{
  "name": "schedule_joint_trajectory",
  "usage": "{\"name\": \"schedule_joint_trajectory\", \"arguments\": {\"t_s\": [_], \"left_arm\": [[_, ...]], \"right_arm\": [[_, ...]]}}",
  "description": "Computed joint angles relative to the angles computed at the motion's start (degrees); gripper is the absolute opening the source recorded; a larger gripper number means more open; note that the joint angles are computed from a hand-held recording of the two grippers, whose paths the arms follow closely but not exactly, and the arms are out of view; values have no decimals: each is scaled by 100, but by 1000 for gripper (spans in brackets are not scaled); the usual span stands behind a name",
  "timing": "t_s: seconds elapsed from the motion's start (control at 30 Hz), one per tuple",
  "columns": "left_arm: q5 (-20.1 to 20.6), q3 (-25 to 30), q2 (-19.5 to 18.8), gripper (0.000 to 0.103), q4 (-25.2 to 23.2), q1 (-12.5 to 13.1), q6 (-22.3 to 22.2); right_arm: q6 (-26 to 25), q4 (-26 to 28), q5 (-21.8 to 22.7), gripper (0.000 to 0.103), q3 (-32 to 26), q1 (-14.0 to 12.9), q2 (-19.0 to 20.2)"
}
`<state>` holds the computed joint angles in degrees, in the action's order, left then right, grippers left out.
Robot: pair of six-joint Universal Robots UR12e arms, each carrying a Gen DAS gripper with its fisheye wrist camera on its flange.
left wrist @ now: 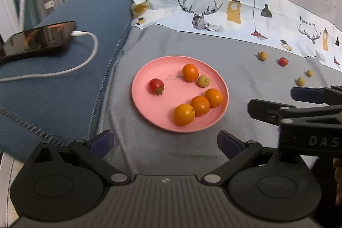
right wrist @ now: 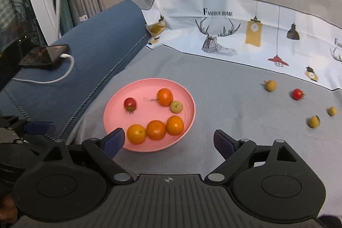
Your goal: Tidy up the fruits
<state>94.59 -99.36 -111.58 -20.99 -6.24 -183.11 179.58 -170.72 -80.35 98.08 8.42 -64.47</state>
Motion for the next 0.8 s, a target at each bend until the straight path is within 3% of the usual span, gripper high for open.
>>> {"name": "schedule_joint_trajectory", "arguments": {"t_s": [0.3,0.8], "left_arm": [[243,-541,524,103,309,-57,-154],[418,-879,877,103,898,-182,-147]], "right_arm": [[-383,-917,-274,96,743,88,-550],[-500,-1434,-327,99,1204,90,-932]]}}
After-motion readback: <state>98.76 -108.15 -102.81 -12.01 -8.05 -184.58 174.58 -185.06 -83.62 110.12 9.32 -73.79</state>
